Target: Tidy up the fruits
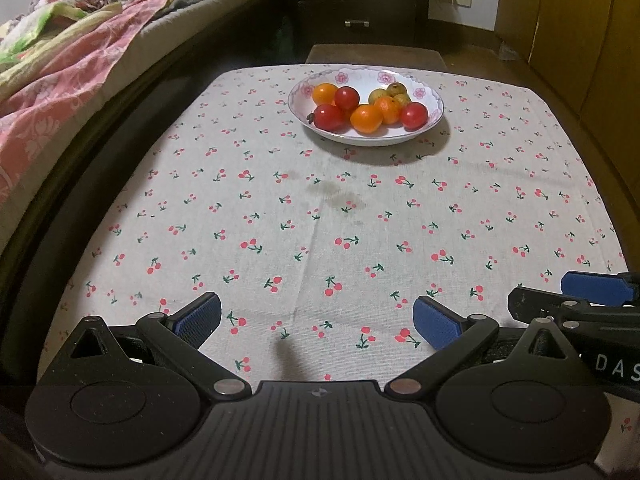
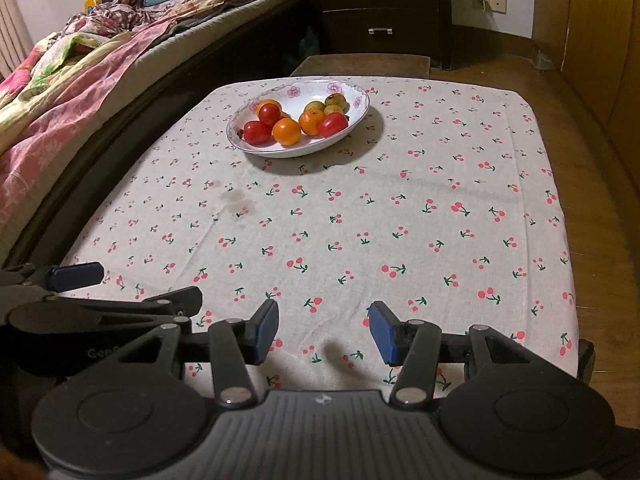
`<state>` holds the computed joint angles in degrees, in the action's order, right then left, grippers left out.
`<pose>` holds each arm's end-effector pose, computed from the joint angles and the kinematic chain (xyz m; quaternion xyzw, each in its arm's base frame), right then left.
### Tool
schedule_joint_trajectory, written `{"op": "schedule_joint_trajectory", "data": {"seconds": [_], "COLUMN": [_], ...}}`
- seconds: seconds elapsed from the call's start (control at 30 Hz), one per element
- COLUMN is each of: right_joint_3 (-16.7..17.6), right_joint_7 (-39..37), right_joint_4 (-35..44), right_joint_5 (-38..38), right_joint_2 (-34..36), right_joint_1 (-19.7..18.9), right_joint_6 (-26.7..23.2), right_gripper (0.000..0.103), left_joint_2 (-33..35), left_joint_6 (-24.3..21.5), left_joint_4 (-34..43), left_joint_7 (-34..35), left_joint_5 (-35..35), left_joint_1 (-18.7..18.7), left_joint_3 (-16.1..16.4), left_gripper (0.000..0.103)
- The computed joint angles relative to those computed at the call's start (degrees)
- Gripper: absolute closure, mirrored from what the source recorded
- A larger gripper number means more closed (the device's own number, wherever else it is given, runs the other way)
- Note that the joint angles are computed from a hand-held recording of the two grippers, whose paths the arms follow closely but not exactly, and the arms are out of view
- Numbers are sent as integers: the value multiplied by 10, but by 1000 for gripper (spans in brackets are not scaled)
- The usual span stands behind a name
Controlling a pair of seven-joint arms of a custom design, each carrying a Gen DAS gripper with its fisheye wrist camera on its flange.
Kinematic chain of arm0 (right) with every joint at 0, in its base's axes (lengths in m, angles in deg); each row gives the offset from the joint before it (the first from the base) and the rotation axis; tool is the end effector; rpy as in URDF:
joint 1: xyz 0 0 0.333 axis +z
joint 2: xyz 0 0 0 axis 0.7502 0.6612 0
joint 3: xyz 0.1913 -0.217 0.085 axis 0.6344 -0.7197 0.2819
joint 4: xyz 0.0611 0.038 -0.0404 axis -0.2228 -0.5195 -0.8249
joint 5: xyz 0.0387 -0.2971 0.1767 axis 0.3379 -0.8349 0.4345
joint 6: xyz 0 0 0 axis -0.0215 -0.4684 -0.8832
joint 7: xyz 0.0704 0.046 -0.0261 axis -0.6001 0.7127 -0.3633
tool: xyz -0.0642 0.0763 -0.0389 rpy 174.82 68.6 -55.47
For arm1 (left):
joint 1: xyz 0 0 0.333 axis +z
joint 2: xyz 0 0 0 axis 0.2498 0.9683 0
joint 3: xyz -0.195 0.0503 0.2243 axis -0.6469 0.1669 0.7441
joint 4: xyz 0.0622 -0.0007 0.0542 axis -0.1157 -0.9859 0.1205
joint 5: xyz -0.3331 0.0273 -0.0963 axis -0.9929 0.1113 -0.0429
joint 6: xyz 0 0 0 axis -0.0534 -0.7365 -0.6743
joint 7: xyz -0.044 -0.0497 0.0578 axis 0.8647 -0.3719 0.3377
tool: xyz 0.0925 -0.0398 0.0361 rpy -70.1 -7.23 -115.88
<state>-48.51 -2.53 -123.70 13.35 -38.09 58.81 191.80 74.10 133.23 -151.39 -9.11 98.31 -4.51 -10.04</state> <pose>0.6291 0.1857 0.2916 -0.7309 0.6012 -0.1081 0.3044 0.6066 -0.2365 0.3057 -0.6852 0.6600 -0.1742 0.2541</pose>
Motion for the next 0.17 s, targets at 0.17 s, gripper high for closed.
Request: {"op": "schedule_joint_trajectory", "data": {"seconds": [0.17], "right_joint_3": [4], "right_joint_7": [-3], "right_joint_4": [-2], "right_joint_5": [3], "right_joint_2": [-1], "right_joint_1": [-3], "right_joint_6": [2], "right_gripper": [48], "left_joint_2": [-1], "left_joint_6": [2], "left_joint_4": [-1], "left_joint_7": [-4], "left_joint_5": [3], "left_joint_1": [-2], "left_joint_3": [3], "left_gripper": [0]}}
